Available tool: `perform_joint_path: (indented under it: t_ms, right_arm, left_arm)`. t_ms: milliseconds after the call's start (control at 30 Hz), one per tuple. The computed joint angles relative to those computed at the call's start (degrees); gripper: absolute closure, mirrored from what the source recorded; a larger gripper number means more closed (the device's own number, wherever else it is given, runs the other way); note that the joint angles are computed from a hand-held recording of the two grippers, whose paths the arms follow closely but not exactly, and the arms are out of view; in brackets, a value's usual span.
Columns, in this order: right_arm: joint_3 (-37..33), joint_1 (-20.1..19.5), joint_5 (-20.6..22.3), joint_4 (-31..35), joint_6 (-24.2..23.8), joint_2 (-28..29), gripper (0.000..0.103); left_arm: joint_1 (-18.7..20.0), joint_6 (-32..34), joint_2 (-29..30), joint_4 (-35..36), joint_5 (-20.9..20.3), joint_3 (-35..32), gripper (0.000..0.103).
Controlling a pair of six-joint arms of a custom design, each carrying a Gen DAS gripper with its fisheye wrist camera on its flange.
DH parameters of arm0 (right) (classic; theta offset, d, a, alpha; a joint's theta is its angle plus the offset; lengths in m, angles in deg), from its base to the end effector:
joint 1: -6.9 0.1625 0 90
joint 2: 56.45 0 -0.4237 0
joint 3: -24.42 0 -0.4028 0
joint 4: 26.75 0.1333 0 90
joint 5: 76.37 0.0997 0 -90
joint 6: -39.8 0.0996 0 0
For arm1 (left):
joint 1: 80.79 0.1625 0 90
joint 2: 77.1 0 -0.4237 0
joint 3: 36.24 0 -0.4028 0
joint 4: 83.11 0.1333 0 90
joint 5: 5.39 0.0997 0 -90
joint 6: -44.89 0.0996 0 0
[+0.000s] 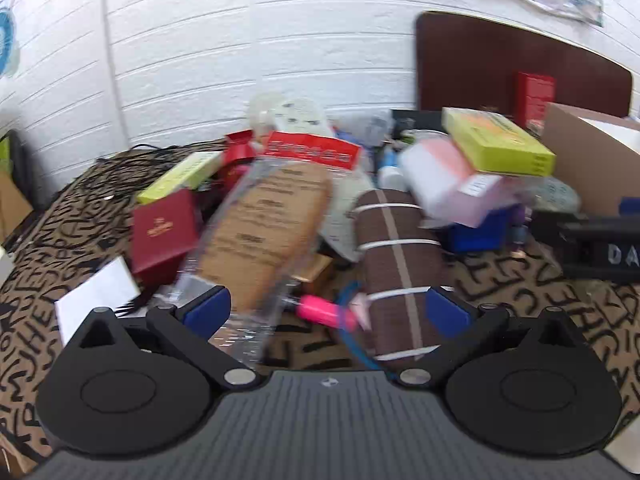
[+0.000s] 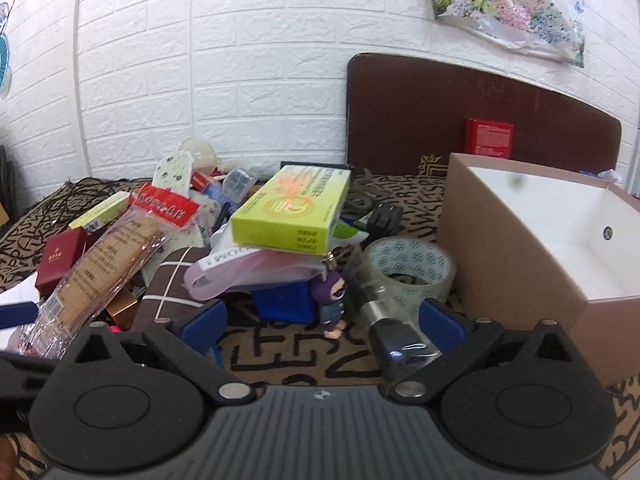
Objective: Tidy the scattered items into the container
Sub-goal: 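Move the left gripper toward the bagged brown insole in the pile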
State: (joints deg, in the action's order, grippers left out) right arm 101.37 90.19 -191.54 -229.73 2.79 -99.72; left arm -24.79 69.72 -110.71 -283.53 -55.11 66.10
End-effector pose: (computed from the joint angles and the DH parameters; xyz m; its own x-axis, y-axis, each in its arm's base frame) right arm 0.0026 -0.7563 0.3108 -0.6918 0.3049 0.6545 -0.4944 0.4607 -0.7371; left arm -0.1850 -0.6278 0.0312 -0.6169 0.3236 -0.7175 0.7455 0.5324 -0.4009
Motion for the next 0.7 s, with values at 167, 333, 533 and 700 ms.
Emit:
perform_joint_path:
  t_ms: [167, 333, 533, 700]
  right_arm:
    - [-1.37, -0.32, 0.9, 0.3, 0.64, -0.31, 0.0]
    - [-5.53, -0.33, 3.03, 0.8, -1.03, 0.77, 0.0]
    - [-8.57, -0.55, 5.26, 4.48, -0.48, 1.4, 0.0]
    - [-10.04, -0.43, 5.65, 5.97, 0.33, 3.05, 0.0]
  left_arm:
    - [-0.8, -0.74, 1.43, 2.63, 0.1, -0.96, 0.0]
    - [-0.66, 2.57, 2.32, -0.75, -2.92, -3.42, 0.0]
    - [0.71, 7.95, 2.61, -5.25, -2.63, -4.13, 0.0]
    - [4.09, 8.51, 2.48, -4.43, 0.39, -6.09, 0.0]
